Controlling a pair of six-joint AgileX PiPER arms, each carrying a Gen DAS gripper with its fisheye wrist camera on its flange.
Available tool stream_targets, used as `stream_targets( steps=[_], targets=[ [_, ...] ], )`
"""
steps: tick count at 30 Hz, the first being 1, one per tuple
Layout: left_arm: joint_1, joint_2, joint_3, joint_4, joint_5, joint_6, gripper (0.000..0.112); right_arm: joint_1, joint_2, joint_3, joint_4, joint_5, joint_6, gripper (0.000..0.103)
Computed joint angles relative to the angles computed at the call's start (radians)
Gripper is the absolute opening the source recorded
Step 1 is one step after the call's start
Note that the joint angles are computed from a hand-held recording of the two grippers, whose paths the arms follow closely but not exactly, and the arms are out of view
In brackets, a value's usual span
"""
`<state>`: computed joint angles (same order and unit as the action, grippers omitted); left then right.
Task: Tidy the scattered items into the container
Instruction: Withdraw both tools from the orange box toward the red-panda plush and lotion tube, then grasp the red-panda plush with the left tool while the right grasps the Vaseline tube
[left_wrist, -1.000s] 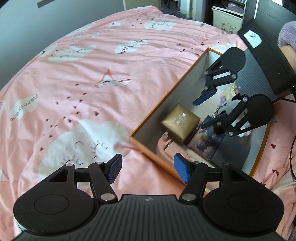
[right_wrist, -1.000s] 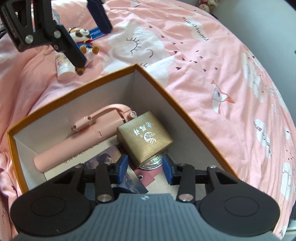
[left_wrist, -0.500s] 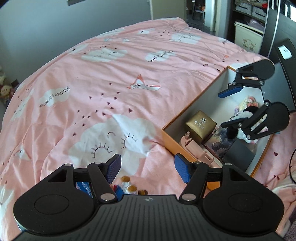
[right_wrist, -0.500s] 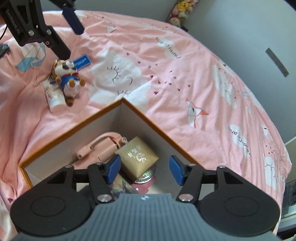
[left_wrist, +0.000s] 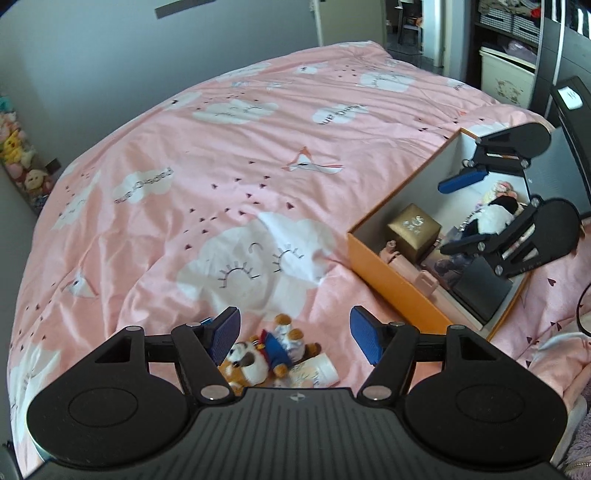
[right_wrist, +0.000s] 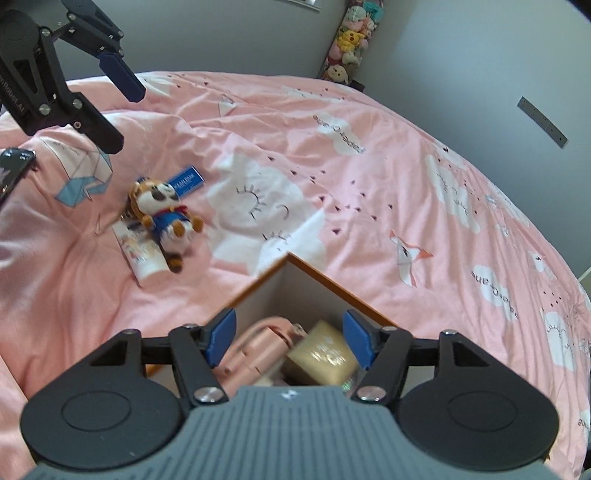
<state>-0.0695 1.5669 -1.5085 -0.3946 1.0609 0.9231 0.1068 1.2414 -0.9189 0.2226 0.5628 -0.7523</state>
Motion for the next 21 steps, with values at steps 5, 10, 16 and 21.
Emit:
stream_targets(
  steps=[5,10,16,21],
  targets=[
    [0.036,0.004,-0.017,0.02,0.009,-0.035,0.077,0.11,0.004,0.014,-0.116,-0.065,0.162,0.07],
    [0.069,0.011,-0.016,0.04,0.014,-0.015,0.077,0.173,0.044,-0.011,-0.116,-0.067,0.232,0.07],
    [0.079,0.011,0.009,0.081,-0.002,0.02,0.073,0.264,0.125,-0.045,-0.208,-0.068,0.334,0.07],
    [0.103,0.037,-0.008,0.075,0.018,0.022,0.068,0.308,0.19,-0.085,-0.26,-0.049,0.398,0.07]
  ],
)
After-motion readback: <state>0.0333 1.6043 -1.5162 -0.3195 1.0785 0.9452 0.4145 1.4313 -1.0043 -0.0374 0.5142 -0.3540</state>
